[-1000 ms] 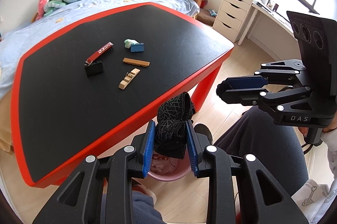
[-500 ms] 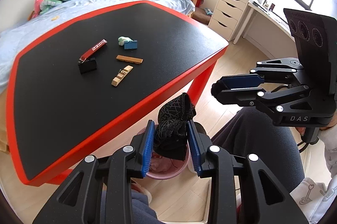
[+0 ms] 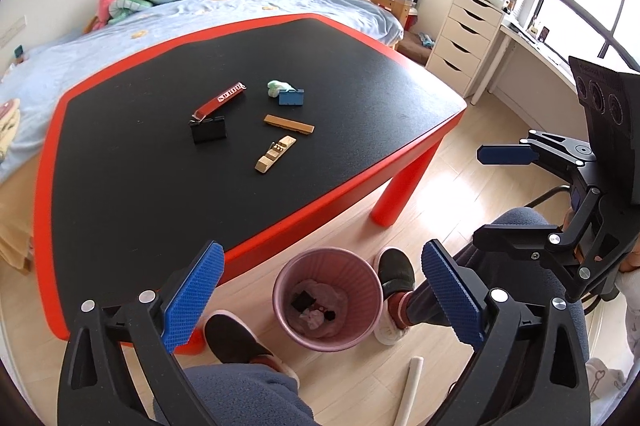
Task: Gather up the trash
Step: 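Carry the bow and hair tie over the pink bin and open both tools, then move both open tools back over the table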
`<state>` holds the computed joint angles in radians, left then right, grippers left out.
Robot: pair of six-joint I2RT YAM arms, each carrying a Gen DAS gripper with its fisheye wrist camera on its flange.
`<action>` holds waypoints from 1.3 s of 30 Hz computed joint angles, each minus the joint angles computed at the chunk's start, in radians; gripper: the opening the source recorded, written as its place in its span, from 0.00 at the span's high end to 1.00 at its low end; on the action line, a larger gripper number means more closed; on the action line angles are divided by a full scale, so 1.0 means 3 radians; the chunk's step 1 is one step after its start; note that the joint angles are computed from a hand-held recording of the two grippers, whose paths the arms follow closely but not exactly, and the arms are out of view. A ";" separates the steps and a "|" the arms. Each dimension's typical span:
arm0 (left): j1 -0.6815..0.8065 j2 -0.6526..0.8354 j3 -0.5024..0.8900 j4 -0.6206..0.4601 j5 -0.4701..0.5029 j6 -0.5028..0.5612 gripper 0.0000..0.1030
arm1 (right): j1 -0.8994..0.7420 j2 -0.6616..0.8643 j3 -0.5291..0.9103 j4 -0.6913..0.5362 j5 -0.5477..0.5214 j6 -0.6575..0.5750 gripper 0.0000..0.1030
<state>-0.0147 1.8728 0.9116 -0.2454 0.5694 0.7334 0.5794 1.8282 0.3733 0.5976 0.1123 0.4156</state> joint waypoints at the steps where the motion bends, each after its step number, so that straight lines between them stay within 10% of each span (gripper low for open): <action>1: 0.0012 -0.0001 0.0001 -0.0003 -0.0001 0.0001 0.08 | -0.0001 0.0006 -0.0005 0.0013 -0.0002 0.0013 0.04; 21: 0.0122 0.0101 0.0327 -0.0049 -0.0035 -0.0221 0.08 | -0.0218 -0.0141 0.0165 -0.0167 -0.0079 -0.0153 0.04; 39: -0.0139 0.0914 0.1542 -0.0172 -0.0302 -0.0681 0.08 | -0.0913 0.0481 0.1426 -0.0771 -0.0481 -0.0981 0.04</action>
<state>-0.0563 2.1471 1.3741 -0.2969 0.4788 0.5291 0.3054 1.9725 0.8011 0.3664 -0.0322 0.1211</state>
